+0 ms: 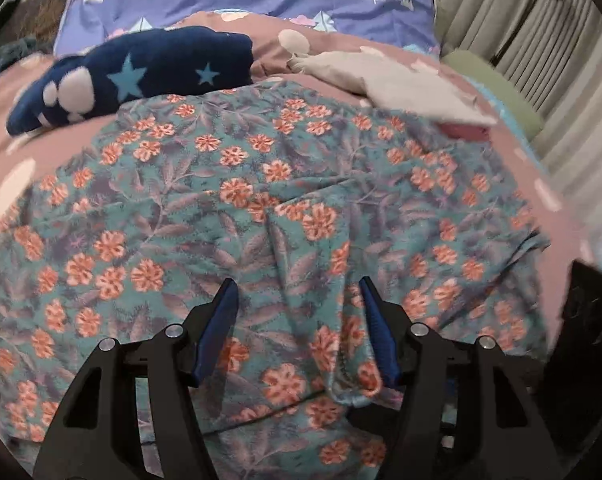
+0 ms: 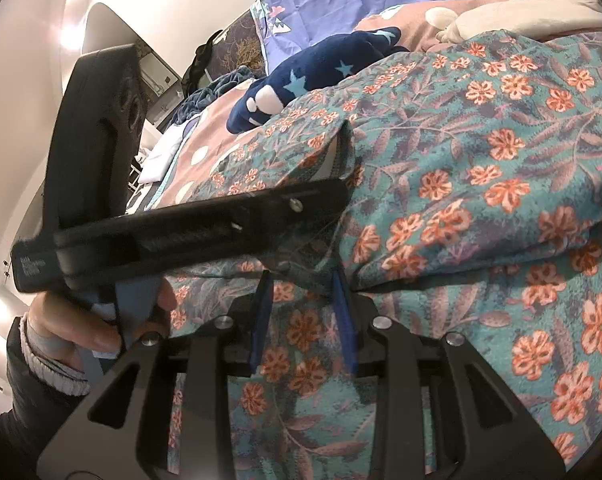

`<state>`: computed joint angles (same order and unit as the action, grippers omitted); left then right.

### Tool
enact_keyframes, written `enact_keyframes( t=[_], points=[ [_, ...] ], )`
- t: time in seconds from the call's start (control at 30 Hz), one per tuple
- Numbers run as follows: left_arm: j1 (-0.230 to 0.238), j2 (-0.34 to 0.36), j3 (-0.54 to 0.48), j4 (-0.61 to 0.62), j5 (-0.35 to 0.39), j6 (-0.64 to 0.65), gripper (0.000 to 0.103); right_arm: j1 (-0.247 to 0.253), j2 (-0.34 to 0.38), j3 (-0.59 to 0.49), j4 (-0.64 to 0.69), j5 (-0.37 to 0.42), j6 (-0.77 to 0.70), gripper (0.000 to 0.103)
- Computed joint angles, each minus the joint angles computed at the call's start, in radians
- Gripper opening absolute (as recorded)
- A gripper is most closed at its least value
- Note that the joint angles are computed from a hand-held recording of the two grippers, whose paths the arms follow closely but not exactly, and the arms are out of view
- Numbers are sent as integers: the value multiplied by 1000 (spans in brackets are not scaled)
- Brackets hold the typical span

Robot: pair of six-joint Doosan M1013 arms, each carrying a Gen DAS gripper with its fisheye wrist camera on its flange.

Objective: Fold small clothes

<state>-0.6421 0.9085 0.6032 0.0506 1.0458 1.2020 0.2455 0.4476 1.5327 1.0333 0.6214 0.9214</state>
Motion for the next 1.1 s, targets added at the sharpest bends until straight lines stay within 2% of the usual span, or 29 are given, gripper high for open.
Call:
enact_keyframes(
  t=[0.1,0.17,0.23,0.3,0.37,0.43,0.47,0.5,0.53,0.63,0.7,0.77,0.87,0.9,0.93,1.0,1.1],
  points=[
    [-7,-15,26,106,0,-61,63,0,1,-1,3,1,-1,31],
    [4,-50,90,107,-47,-104,63,0,0,0,2,0,-1,31],
    [26,-80,152,18,-117,-100,63,0,0,0,-1,1,-1,32],
    [47,-94,187,-123,-173,-40,63,1,0,-2,-7,-2,4,32],
    [53,-86,182,-202,-187,9,63,1,2,-3,-8,-1,4,32],
    [50,-69,156,-213,-183,10,62,1,2,-3,-7,-1,4,32],
    [47,-58,139,-213,-181,7,49,1,2,-3,-7,-1,4,32],
    [46,-50,124,-225,-177,17,21,1,2,-3,-7,-1,4,32],
    [47,-36,100,-248,-162,36,4,1,2,-3,-3,-2,0,32],
    [35,-35,74,-203,-166,33,2,0,-13,18,41,-38,-40,32],
    [38,-60,87,-205,-220,42,2,-4,-42,58,129,-118,-116,38],
    [44,-82,89,-217,-267,51,2,-10,-60,81,168,-178,-134,38],
    [47,-122,112,-192,-330,55,2,-28,-73,105,159,-251,-41,38],
    [46,-131,117,-170,-345,52,2,-33,-73,106,131,-260,13,35],
    [45,-144,128,-144,-360,48,2,-39,-70,105,99,-266,76,24],
    [47,-166,155,-113,-380,36,2,-42,-68,106,41,-290,184,16],
    [59,-197,209,-79,-408,-16,2,-36,-67,103,-57,-307,294,14]
  ],
)
